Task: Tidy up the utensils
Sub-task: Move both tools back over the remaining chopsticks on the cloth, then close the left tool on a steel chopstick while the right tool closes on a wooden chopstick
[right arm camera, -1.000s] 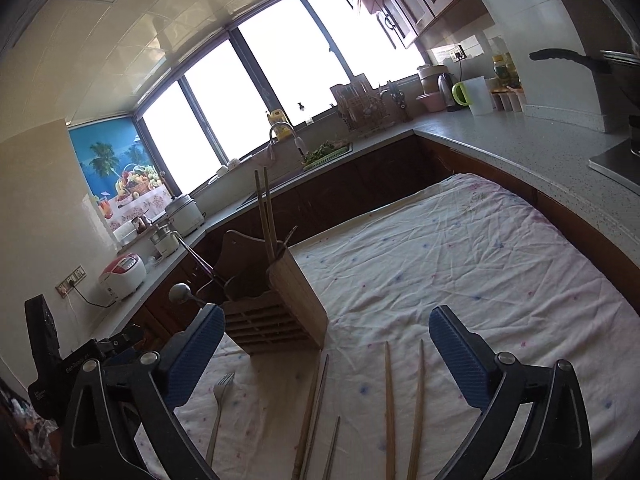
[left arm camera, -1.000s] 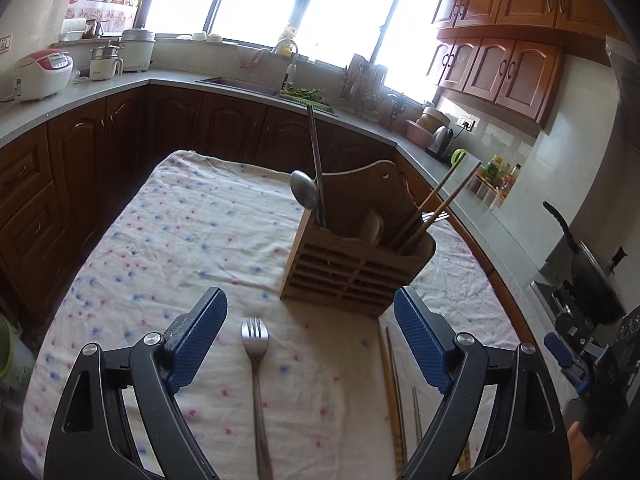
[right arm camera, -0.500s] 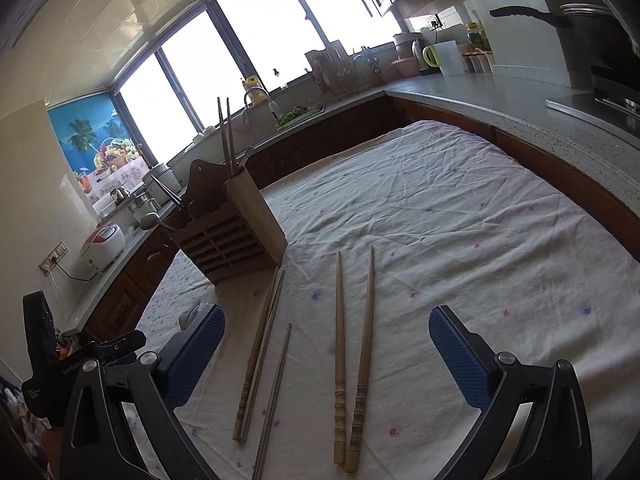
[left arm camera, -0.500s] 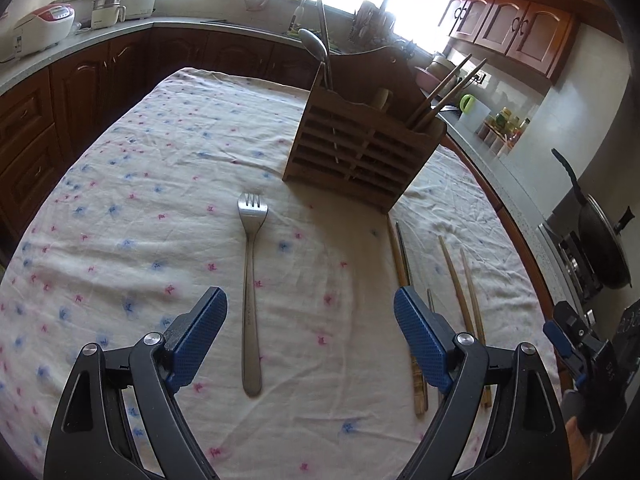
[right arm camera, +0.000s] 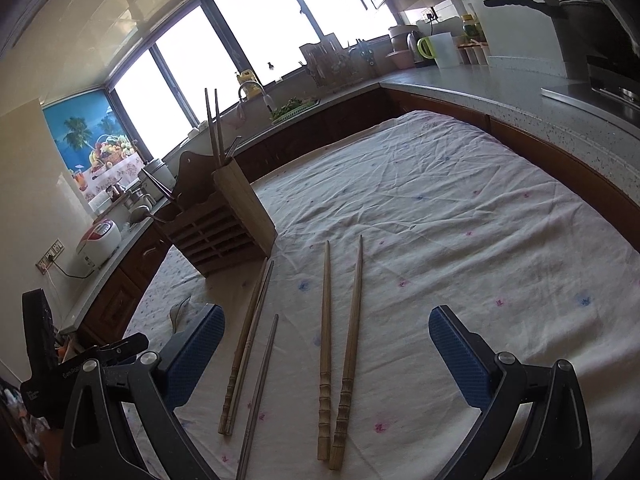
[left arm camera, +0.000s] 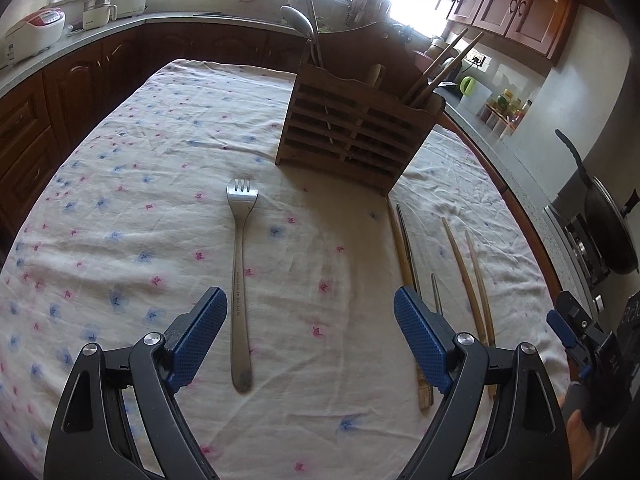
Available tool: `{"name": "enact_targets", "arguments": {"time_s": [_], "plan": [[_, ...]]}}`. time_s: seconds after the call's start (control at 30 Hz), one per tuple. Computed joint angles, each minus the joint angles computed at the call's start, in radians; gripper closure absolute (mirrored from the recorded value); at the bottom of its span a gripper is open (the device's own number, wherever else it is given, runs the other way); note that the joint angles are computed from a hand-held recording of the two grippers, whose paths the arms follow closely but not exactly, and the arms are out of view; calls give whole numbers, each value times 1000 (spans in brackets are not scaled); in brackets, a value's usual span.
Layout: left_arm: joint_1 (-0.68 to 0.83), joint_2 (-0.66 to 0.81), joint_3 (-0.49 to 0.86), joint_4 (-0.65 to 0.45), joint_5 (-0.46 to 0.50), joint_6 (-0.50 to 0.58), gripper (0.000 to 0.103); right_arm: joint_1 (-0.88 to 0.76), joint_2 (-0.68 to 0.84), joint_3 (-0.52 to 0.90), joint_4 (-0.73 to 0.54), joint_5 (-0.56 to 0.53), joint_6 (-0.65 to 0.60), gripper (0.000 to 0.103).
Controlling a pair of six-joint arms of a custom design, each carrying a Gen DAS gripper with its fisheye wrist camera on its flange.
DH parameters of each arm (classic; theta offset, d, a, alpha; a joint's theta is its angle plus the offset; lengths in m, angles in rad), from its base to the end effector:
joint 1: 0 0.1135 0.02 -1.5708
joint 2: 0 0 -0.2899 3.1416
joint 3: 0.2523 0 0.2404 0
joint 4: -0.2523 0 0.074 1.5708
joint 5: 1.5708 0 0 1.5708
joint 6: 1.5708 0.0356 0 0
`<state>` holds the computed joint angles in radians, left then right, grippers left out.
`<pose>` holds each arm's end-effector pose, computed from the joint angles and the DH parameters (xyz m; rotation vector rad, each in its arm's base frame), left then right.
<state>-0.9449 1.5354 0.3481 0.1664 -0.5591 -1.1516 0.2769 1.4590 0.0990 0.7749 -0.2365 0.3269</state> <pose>0.1365 -0.1567 0.1210 -0.4380 2.3517 -0.2412 0.1762 0.0588 0.1265 -0.0851 2.1979 0.5995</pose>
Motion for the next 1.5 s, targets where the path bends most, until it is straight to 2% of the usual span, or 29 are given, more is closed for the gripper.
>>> {"name": "enact_targets", "arguments": {"time_s": [0.23,0.37,0.47,0.63,0.87,1.1,1.2,1.27,1.3,1.5], "plan": [[69,67,73,-10,68,95,16,5,64,50,-18,-10,-19,1],[127,105,125,4,124,173,16,2,95,94,-45,-13,-39,6],[171,135,175,5,157,229,16,-12,127,139,-72,-24,-48,14],[239,208,274,-12,197,302,17,-25,194,240,-154,-5,-75,34],[311,324,396,-20,279,376,36,-15,320,408,-279,31,-127,53],[337,434,533,-67,320,444,47,7,430,534,-352,59,-158,67],[342,476,591,-97,331,475,50,13,461,565,-370,74,-171,69],[343,514,643,-141,330,499,65,15,486,589,-388,78,-177,73],[345,532,661,-153,340,508,68,16,495,592,-385,83,-180,75],[297,577,722,-210,242,575,72,54,512,616,-393,158,-224,77]]}}
